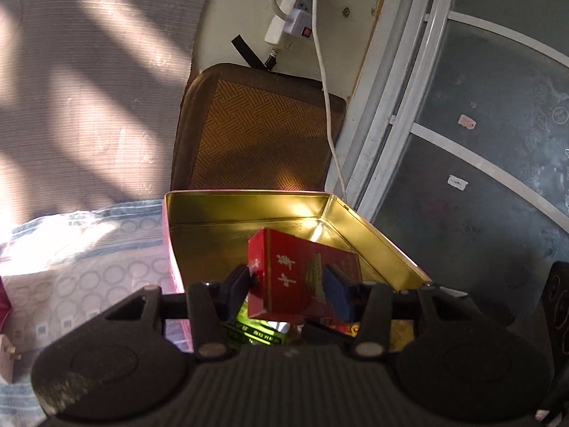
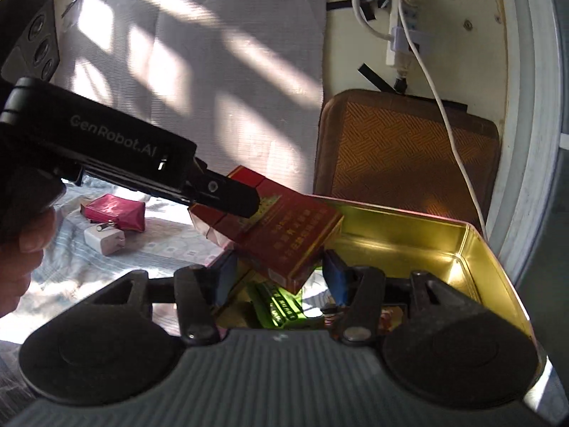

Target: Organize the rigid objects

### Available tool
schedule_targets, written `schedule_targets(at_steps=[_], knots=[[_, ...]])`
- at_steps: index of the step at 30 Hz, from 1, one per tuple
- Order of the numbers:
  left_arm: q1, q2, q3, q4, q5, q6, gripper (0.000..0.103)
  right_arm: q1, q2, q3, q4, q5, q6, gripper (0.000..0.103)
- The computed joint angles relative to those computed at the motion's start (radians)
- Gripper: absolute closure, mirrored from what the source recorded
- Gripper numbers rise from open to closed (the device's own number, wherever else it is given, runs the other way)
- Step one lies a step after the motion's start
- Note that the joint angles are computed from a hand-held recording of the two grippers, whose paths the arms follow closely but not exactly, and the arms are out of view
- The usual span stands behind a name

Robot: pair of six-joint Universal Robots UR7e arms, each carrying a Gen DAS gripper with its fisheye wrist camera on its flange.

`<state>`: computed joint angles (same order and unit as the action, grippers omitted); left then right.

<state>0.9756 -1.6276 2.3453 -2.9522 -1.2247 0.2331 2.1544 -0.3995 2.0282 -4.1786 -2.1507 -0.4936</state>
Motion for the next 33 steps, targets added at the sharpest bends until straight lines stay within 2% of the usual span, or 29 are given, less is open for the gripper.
schedule_targets(at_steps=[3, 5, 6, 7, 9, 10, 12, 21, 27, 33], knots=[[0.013, 0.102, -0.036, -0.048, 0.001, 0.018, 0.058, -0.036, -0.023, -0.022, 0.071, -0.034, 0.038, 0.048], [0.021, 0.167, -0.064, -0.071, 0.017, 0.041, 0.053, -0.053, -0.028, -0.048, 0.112, -0.070, 0.064, 0.049], [0.015, 0.196, -0.067, -0.102, 0.054, 0.055, 0.045, -0.060, -0.027, -0.065, 0.126, -0.090, 0.075, 0.049], [0.004, 0.221, -0.061, -0.151, 0.111, 0.075, 0.040, -0.067, -0.018, -0.088, 0.123, -0.120, 0.085, 0.048], [-0.013, 0.250, -0.048, -0.218, 0.203, 0.092, 0.039, -0.080, -0.019, -0.085, 0.109, -0.118, 0.128, 0.048], [-0.010, 0.244, -0.046, -0.220, 0.209, 0.083, 0.039, -0.085, -0.025, -0.073, 0.104, -0.101, 0.148, 0.048], [-0.010, 0.223, -0.034, -0.223, 0.225, 0.082, 0.039, -0.088, -0.019, -0.043, 0.049, -0.066, 0.166, 0.048], [-0.131, 0.124, 0.123, -0.458, 0.498, 0.163, 0.039, -0.009, 0.035, 0.021, -0.149, -0.012, 0.203, 0.048], [-0.141, -0.046, 0.179, -0.348, 0.572, 0.107, 0.037, 0.060, 0.061, 0.005, -0.155, 0.001, 0.233, 0.048], [-0.072, -0.187, 0.195, -0.266, 0.601, 0.102, 0.037, 0.122, 0.099, -0.054, -0.084, 0.019, 0.239, 0.048]])
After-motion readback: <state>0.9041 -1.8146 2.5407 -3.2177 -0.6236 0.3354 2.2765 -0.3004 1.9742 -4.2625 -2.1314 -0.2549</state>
